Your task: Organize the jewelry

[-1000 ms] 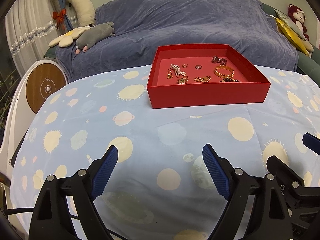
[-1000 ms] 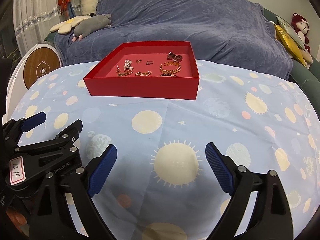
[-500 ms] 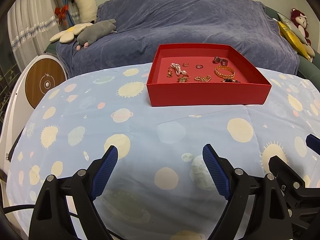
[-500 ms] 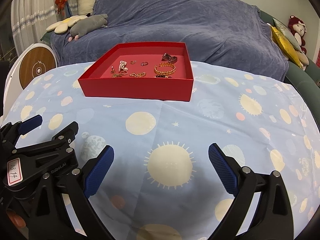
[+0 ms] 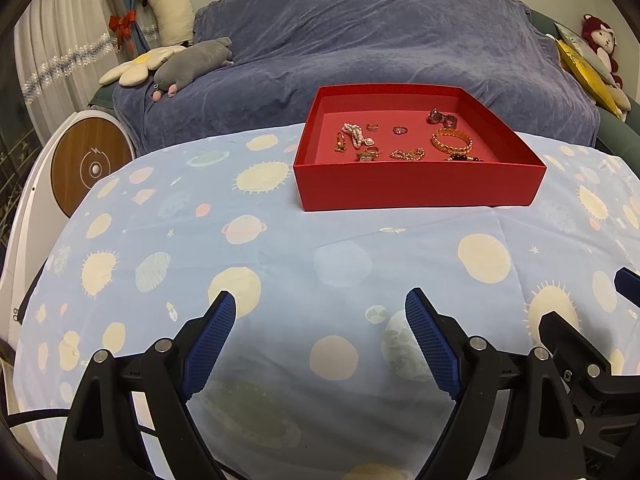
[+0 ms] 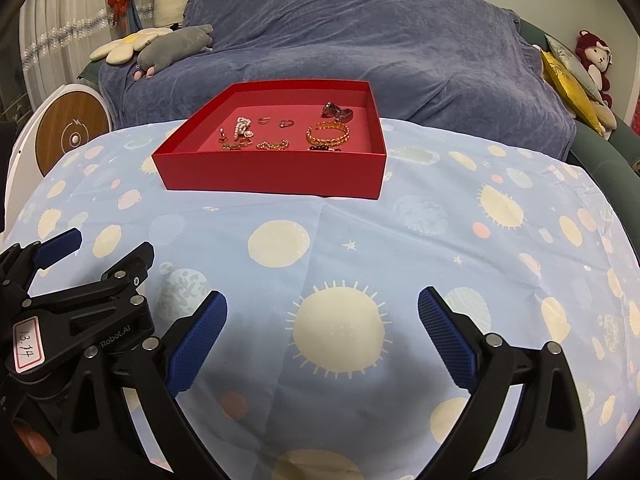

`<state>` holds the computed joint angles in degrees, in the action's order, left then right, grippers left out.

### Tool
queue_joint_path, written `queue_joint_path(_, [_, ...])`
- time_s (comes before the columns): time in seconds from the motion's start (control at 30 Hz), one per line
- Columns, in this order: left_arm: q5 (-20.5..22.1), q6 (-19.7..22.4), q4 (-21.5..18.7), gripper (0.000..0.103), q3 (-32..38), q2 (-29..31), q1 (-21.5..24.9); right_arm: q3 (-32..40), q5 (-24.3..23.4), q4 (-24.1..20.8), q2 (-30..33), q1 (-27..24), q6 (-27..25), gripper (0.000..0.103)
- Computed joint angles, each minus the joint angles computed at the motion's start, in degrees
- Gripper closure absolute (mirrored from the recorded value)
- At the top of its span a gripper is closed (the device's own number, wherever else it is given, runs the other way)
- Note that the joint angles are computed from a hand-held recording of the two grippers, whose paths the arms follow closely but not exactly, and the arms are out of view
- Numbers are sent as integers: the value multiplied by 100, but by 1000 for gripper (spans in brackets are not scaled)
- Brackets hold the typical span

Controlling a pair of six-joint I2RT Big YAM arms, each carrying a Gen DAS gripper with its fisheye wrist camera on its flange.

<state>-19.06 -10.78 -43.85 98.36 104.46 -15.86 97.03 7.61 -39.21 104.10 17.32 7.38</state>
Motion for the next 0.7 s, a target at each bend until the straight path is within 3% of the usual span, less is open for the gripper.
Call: queue_joint_path(0.7, [-22, -53, -37, 19, 17, 25, 3, 14, 47, -6, 20, 21, -5, 9])
